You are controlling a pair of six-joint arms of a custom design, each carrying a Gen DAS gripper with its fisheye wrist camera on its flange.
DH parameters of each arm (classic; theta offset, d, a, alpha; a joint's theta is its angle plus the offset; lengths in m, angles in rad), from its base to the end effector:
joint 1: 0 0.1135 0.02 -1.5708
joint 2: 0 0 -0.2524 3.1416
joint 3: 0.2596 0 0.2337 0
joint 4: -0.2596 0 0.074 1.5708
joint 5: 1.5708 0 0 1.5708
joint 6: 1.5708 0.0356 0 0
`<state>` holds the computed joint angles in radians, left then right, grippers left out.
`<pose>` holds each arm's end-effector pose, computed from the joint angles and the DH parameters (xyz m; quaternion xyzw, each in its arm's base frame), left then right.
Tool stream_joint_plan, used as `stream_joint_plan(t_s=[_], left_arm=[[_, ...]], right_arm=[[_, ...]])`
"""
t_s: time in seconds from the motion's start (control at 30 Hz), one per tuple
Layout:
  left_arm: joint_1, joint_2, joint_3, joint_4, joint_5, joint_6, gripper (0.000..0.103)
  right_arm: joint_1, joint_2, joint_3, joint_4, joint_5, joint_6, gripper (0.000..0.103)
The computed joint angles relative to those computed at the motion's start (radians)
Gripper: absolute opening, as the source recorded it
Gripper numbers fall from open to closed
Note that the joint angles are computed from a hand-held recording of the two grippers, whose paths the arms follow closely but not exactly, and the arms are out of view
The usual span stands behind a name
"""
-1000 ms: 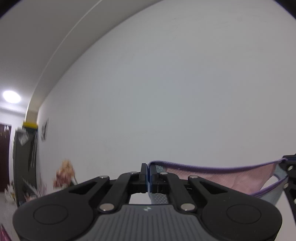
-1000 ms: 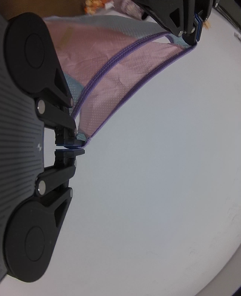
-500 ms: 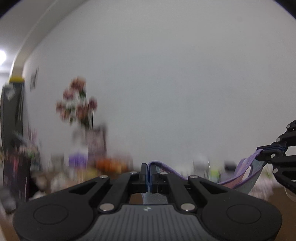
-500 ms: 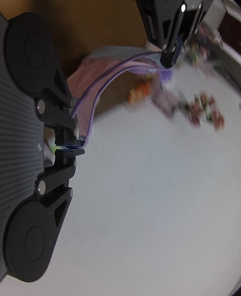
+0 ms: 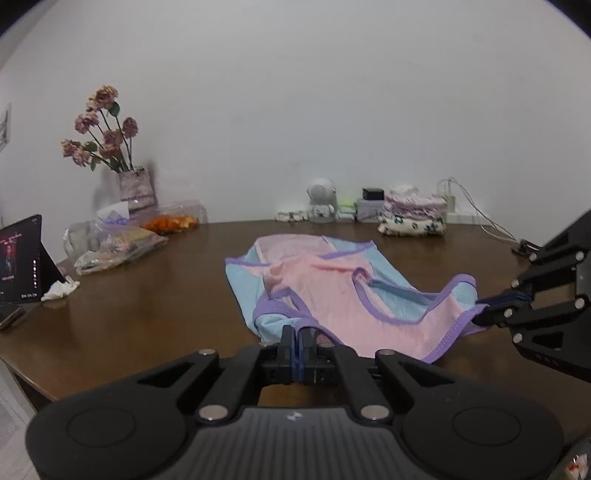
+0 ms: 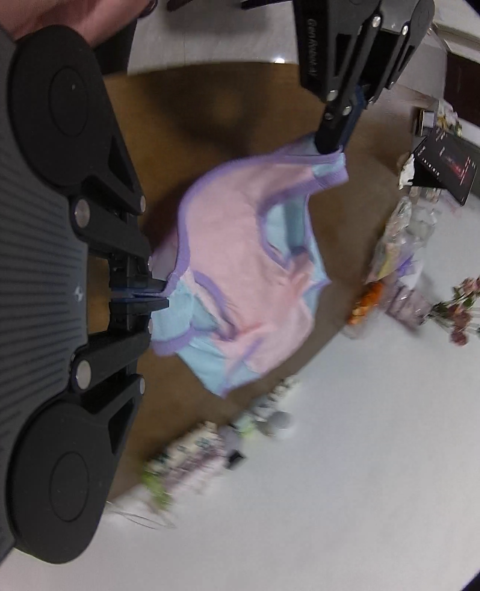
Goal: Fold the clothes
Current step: 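Lay the garment flat on the table and open both grippers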
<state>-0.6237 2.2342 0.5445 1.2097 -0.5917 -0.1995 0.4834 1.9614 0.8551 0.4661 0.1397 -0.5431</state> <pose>0.2552 -0.1591 0.0332 0.0243 0.8313 0.0299 0.5545 0.3198 0.1623 0.1066 -0.4105 0.7920 -0.0757 0.4455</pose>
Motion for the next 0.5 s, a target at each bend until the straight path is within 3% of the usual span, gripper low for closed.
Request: stream_joint_plan(t_s=[0.23,0.3,0.37,0.4,0.43,0.5], left_arm=[[0.047,-0.035,-0.085,0.018,0.097,0.038,0.001],[0.055,-0.035,-0.11,0.012,0.133,0.046,0.004],[0.093,-0.031,-0.144,0.027,0.226,0.034,0.014],[0.117,-0.058,-0.156,-0.011,0.291,0.024,0.021],[0.137,-0.084,-0.169,-0.041,0.347,0.013,0.036],[0.189,-0.151,-0.215,-0.069,0.468,0.006,0.044]], right_arm=[[0.049,0.035,-0.043,0.022,0.04,0.135,0.002],[0.055,0.047,-0.055,0.023,0.031,0.161,0.003],[0.044,0.043,-0.063,-0.016,-0.02,0.193,0.009],[0.033,0.028,-0.067,-0.049,-0.056,0.211,0.019],[0.021,0.013,-0.07,-0.081,-0.093,0.228,0.037],[-0.02,-0.032,-0.081,-0.132,-0.178,0.259,0.045]])
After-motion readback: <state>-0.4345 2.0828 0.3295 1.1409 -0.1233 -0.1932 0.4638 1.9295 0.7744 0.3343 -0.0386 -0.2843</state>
